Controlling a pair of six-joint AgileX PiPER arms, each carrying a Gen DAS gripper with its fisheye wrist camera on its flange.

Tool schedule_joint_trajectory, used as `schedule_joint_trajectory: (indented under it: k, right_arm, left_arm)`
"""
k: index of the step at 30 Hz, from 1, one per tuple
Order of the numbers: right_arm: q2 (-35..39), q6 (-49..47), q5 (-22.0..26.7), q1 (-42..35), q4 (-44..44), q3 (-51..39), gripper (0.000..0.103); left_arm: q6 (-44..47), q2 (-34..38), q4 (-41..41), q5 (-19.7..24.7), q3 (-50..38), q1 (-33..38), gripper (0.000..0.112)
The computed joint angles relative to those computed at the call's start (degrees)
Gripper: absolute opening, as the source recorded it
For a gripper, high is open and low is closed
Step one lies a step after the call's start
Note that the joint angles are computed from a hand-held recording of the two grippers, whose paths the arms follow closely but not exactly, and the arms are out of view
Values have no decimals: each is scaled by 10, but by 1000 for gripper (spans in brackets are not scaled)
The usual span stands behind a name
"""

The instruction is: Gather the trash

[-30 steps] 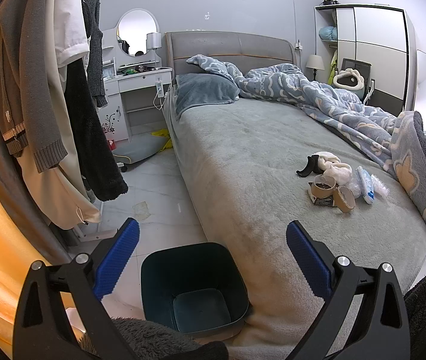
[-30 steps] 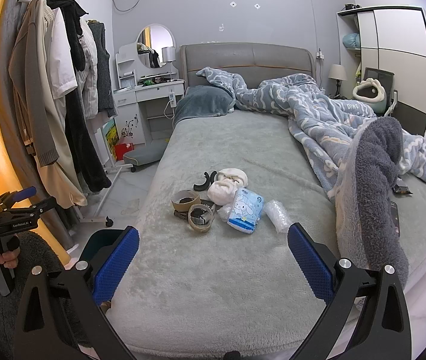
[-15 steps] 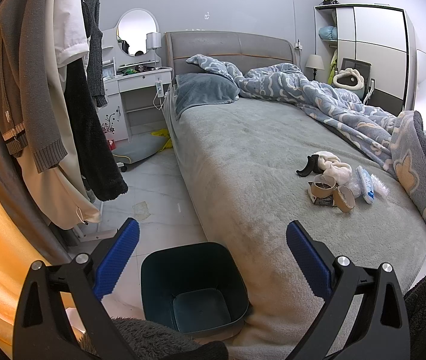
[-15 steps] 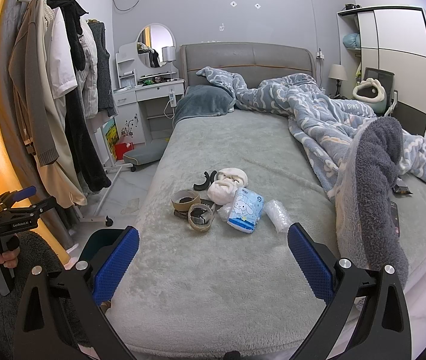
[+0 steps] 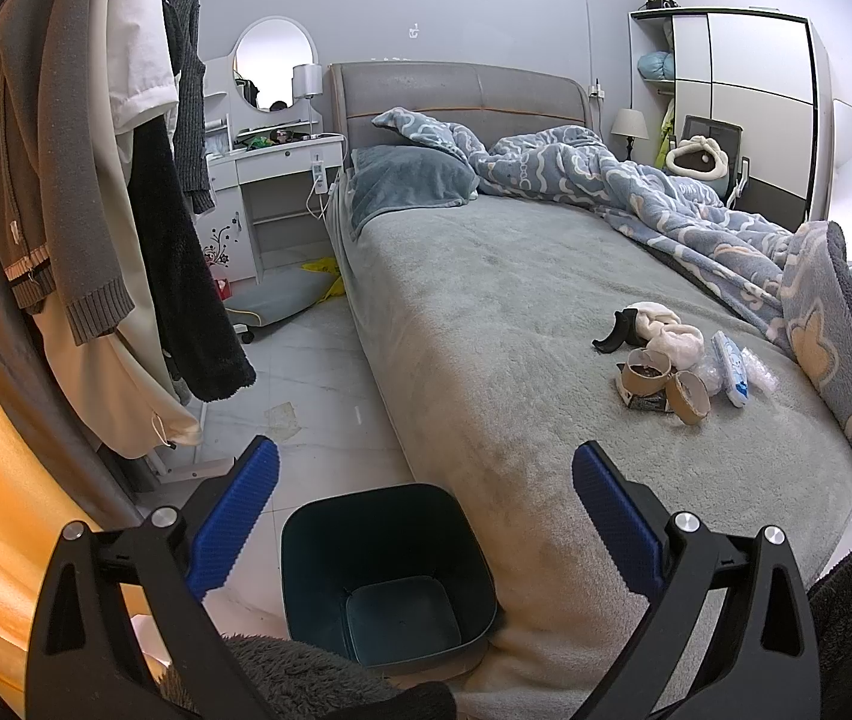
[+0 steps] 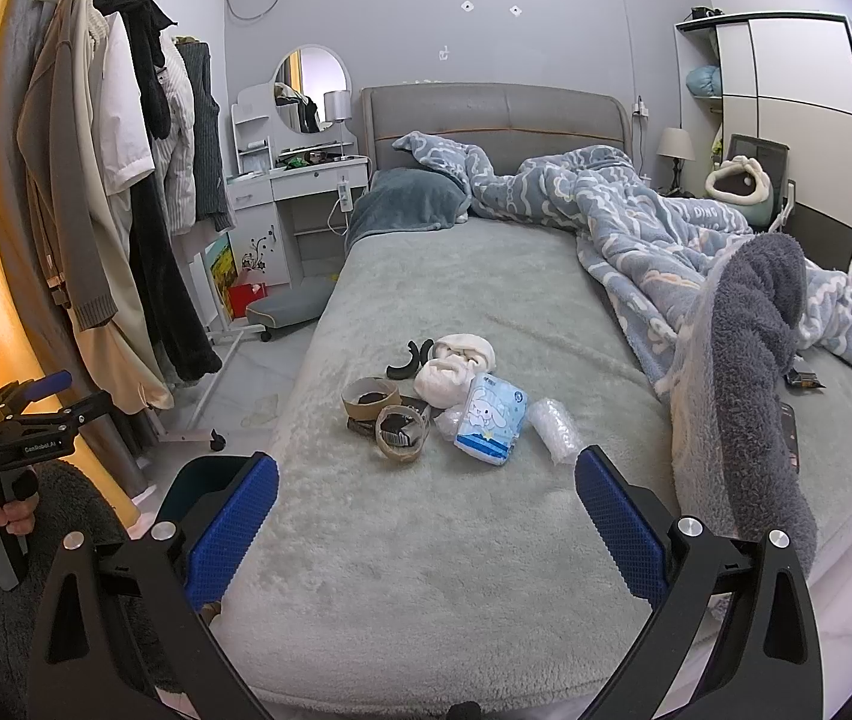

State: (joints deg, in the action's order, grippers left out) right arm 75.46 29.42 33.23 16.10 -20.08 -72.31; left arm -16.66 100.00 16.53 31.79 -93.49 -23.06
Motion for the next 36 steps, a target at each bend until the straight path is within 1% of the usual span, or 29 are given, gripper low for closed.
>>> schedule_joint_trajectory:
  k: [6, 11, 13, 15, 16, 18, 19, 21, 22, 24, 26, 30, 33, 35, 36]
  right_arm:
    - [1, 0, 3, 1, 0, -4, 100]
    - [-1, 1, 8, 5, 2, -4, 100]
    - [-5, -2, 5, 4, 7, 3, 100]
    - [-5, -10, -18, -6, 20, 23, 100]
    - [-6, -18, -18, -9, 31, 24, 100]
    - [-8, -35, -8, -15, 55, 24, 100]
    - [-9, -34, -1, -13, 53, 24, 100]
    - [-9, -9, 19, -1, 20, 14, 100]
    - [-9, -2, 21, 2, 13, 14, 100]
    - [-12, 9, 9, 0, 11, 22, 100]
    - [0, 2, 1, -9, 31, 14, 100]
    - [23, 18, -16, -10, 19, 14, 100]
    - [50, 1, -43, -18, 41, 16, 100]
    - [74, -32, -53, -25, 75, 11, 96]
    - [83, -38, -54, -24, 82, 7, 92]
  left_arm:
    - [0, 0, 0, 0, 0, 0, 100]
    - [7, -2, -16, 7, -3, 1, 100]
    - [8, -7, -16, 9, -3, 0, 100]
    - [1, -9, -10, 13, 0, -3, 100]
    - [8, -7, -18, 20, -7, -2, 100]
    - [22, -3, -33, 29, -16, 1, 100]
    - [27, -5, -38, 31, -15, 2, 100]
    - [47, 1, -51, 36, -21, 3, 100]
    - [52, 3, -54, 36, -23, 2, 100]
    - [71, 7, -64, 28, -24, 1, 100]
    - [96, 16, -77, 21, -30, -1, 100]
    - [176, 41, -150, 17, -49, 9, 100]
    - [242, 65, -211, 18, -67, 17, 100]
    - [262, 76, -227, 17, -73, 20, 100]
    - [267, 82, -232, 20, -80, 22, 100]
